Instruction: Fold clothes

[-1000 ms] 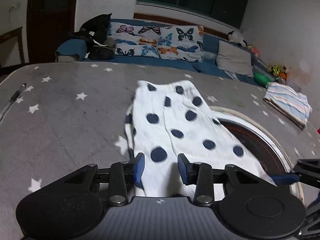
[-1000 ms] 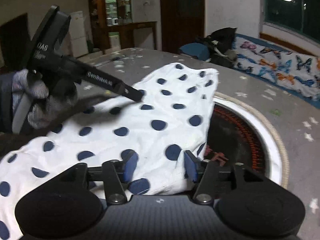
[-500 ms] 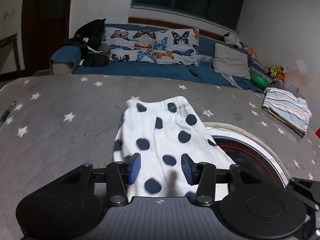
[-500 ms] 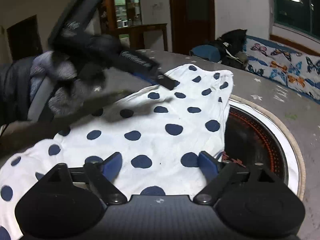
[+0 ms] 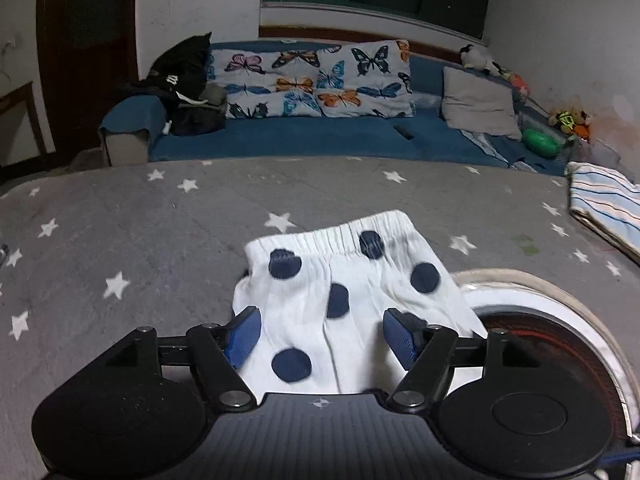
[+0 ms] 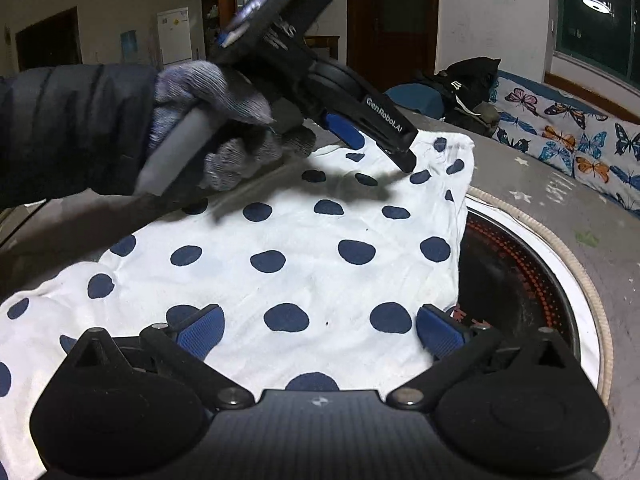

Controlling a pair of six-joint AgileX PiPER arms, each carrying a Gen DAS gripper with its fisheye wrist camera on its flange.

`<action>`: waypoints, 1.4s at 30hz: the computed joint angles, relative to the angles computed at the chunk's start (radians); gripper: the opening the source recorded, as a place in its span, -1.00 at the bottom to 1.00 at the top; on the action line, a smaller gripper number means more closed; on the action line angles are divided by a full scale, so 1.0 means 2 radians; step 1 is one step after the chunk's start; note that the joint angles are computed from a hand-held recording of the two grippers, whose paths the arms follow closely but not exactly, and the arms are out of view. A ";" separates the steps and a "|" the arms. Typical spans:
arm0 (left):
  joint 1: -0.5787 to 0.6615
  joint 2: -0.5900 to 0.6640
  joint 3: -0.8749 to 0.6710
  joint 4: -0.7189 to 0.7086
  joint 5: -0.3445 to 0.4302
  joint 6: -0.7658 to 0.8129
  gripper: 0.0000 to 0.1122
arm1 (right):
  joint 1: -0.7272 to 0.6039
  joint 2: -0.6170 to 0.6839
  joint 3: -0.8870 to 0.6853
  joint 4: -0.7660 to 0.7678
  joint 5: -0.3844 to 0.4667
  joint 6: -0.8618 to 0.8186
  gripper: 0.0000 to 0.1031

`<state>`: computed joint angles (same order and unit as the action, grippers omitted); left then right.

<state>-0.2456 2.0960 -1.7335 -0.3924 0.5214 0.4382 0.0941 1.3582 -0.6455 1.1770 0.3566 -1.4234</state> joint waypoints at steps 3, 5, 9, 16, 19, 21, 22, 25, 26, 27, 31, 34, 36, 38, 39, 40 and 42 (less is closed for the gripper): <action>-0.009 0.007 -0.018 0.036 0.004 -0.028 0.31 | -0.003 -0.001 0.001 -0.002 0.001 -0.002 1.00; -0.017 0.003 -0.017 0.058 -0.004 -0.048 0.34 | -0.006 -0.002 0.001 0.000 0.004 -0.005 1.00; -0.033 -0.021 0.013 0.049 -0.034 -0.022 0.82 | -0.009 -0.002 0.001 -0.002 0.007 -0.006 1.00; -0.054 -0.005 -0.002 0.070 -0.032 -0.023 0.84 | -0.010 -0.001 0.000 0.000 0.008 -0.009 1.00; -0.058 0.026 -0.046 0.125 -0.010 -0.082 0.84 | -0.010 -0.001 0.001 0.000 0.008 -0.009 1.00; -0.058 0.043 -0.066 0.155 -0.006 -0.112 0.84 | -0.010 -0.001 0.001 0.000 0.008 -0.009 1.00; -0.057 0.051 -0.078 0.158 -0.001 -0.117 0.84 | -0.010 -0.001 0.001 0.000 0.007 -0.009 1.00; -0.055 0.070 -0.106 0.161 0.001 -0.121 0.84 | -0.010 -0.001 0.000 0.000 0.007 -0.010 1.00; -0.056 0.076 -0.114 0.166 0.000 -0.125 0.84 | -0.010 -0.001 0.000 0.000 0.007 -0.010 1.00; -0.057 0.082 -0.122 0.169 -0.001 -0.126 0.84 | -0.010 0.000 0.000 0.000 0.007 -0.010 1.00; -0.067 0.101 -0.149 0.215 0.001 -0.158 0.84 | -0.011 0.000 0.000 0.001 0.007 -0.010 1.00; -0.061 0.086 -0.128 0.187 -0.014 -0.147 0.84 | -0.010 -0.001 0.001 0.000 0.007 -0.009 1.00; -0.055 0.068 -0.106 0.164 -0.029 -0.127 0.84 | -0.009 -0.001 0.001 0.001 0.006 -0.009 1.00; -0.048 0.049 -0.080 0.152 -0.043 -0.108 0.84 | -0.008 -0.001 0.001 0.001 0.006 -0.009 1.00; -0.044 0.041 -0.067 0.141 -0.049 -0.090 0.84 | -0.008 -0.001 0.001 0.001 0.006 -0.009 1.00; -0.041 0.035 -0.057 0.140 -0.053 -0.082 0.84 | -0.008 -0.001 0.001 0.001 0.006 -0.009 1.00; -0.039 0.031 -0.046 0.167 -0.056 -0.093 0.84 | -0.008 0.000 0.001 0.002 0.006 -0.010 1.00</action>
